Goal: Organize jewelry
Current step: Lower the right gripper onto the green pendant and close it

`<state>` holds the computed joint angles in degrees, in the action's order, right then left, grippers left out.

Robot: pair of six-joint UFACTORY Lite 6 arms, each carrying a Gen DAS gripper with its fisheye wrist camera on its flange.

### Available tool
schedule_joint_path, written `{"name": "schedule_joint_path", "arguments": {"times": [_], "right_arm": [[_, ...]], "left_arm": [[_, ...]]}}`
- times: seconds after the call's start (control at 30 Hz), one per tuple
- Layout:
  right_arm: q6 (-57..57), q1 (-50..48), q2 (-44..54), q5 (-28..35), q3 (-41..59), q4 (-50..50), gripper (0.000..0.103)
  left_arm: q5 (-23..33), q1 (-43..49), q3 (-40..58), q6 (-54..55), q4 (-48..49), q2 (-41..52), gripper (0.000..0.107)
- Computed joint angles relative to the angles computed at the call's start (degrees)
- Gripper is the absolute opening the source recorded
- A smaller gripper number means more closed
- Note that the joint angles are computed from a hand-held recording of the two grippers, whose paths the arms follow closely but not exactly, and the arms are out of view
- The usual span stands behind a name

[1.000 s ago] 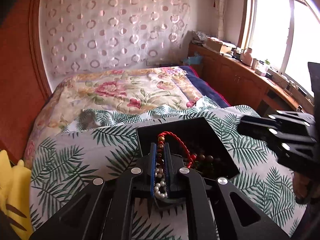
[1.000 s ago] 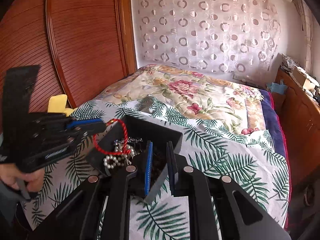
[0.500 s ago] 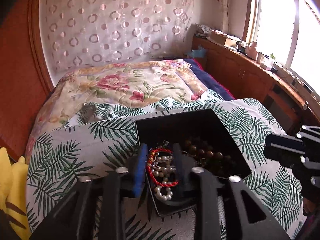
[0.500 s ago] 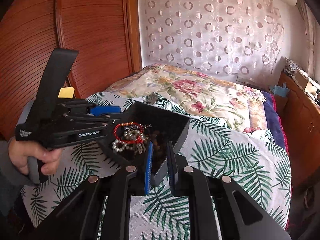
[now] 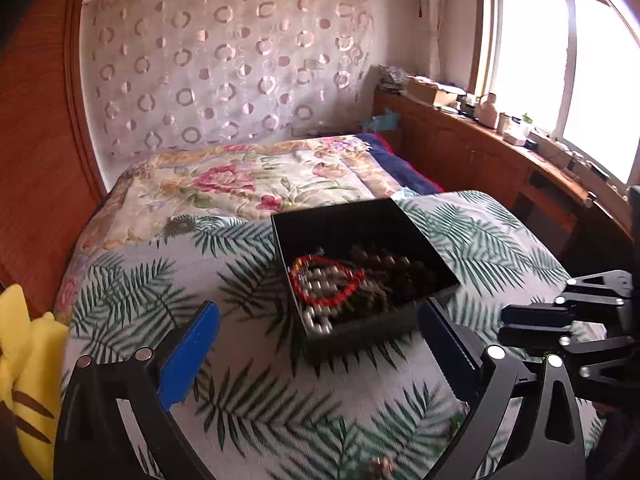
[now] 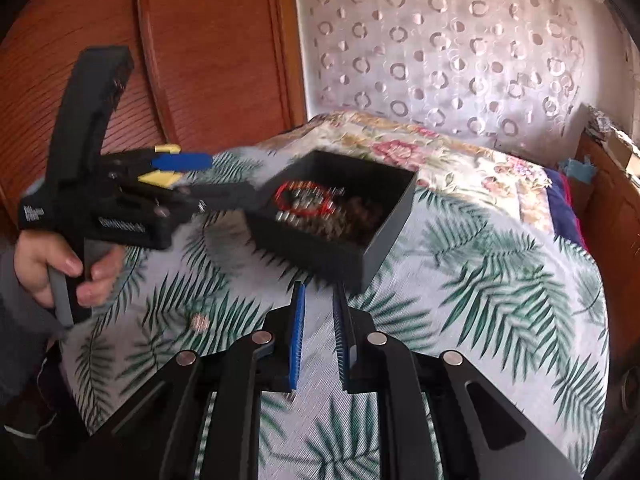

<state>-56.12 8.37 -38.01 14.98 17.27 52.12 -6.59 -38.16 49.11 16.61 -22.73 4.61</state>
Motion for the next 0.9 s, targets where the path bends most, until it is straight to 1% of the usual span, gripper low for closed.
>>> {"name": "schedule_joint_path", "arguments": {"times": [0.07,0.2,0.23,0.27,0.3,0.33,0.43,0.5,0.57,0.7,0.77,0.83,0.9], "right_arm": [[3.89,1.42,-1.87,0.21,-1.94,-3.67,0.016],[9.64,4.11,-3.98,0.96,-4.64,-9.11,0.017],[11.64,5.06,-4.14,0.48,-5.16,-10.82,0.027],[13.26,5.92,-4.21,-0.07,-5.77,-12.08,0.042],[13.23,6.28,-4.44,-0.25,-6.42,-11.84,0.046],[12.92,6.72,-4.01,-0.59,-6.74,-11.36,0.046],[14.21,8.41,-1.58,-2.20,-6.60,-12.58,0.046],[14.95,9.45,-0.05,-2.92,-6.51,-13.46,0.046],[21.36,11.29,1.90,-4.37,-5.99,-20.01,0.046],[28.76,13.02,4.68,-6.02,-5.05,-28.01,0.046],[31.54,13.18,6.15,-6.53,-4.65,-31.41,0.039],[25.74,12.18,6.28,-6.31,-4.68,-26.57,0.036],[24.50,11.36,6.98,-6.13,-4.19,-26.18,0.030]], "left_arm": [[-0.65,-0.11,-3.81,-6.09,6.15,-2.82,0.096],[-1.84,-0.33,-11.07,-12.34,12.74,-7.62,0.096],[-2.19,-0.32,-12.97,-12.81,13.12,-8.85,0.096],[-2.37,-0.08,-14.37,-14.31,14.70,-9.84,0.096],[-2.68,0.05,-15.69,-16.19,16.55,-10.49,0.096],[-2.72,0.47,-17.11,-18.30,18.72,-11.11,0.096],[-3.31,1.02,-19.92,-17.95,18.65,-12.38,0.096],[-2.90,2.18,-21.63,-24.27,25.65,-13.52,0.096],[-2.40,2.91,-23.49,-27.09,29.16,-14.97,0.096],[-1.45,3.87,-26.18,-32.34,35.09,-17.34,0.096],[-1.50,4.42,-27.17,-34.93,38.03,-17.88,0.096],[-1.44,4.69,-28.10,-36.05,39.18,-18.56,0.096],[-1.16,4.46,-28.24,-36.25,38.94,-18.68,0.096]]}}
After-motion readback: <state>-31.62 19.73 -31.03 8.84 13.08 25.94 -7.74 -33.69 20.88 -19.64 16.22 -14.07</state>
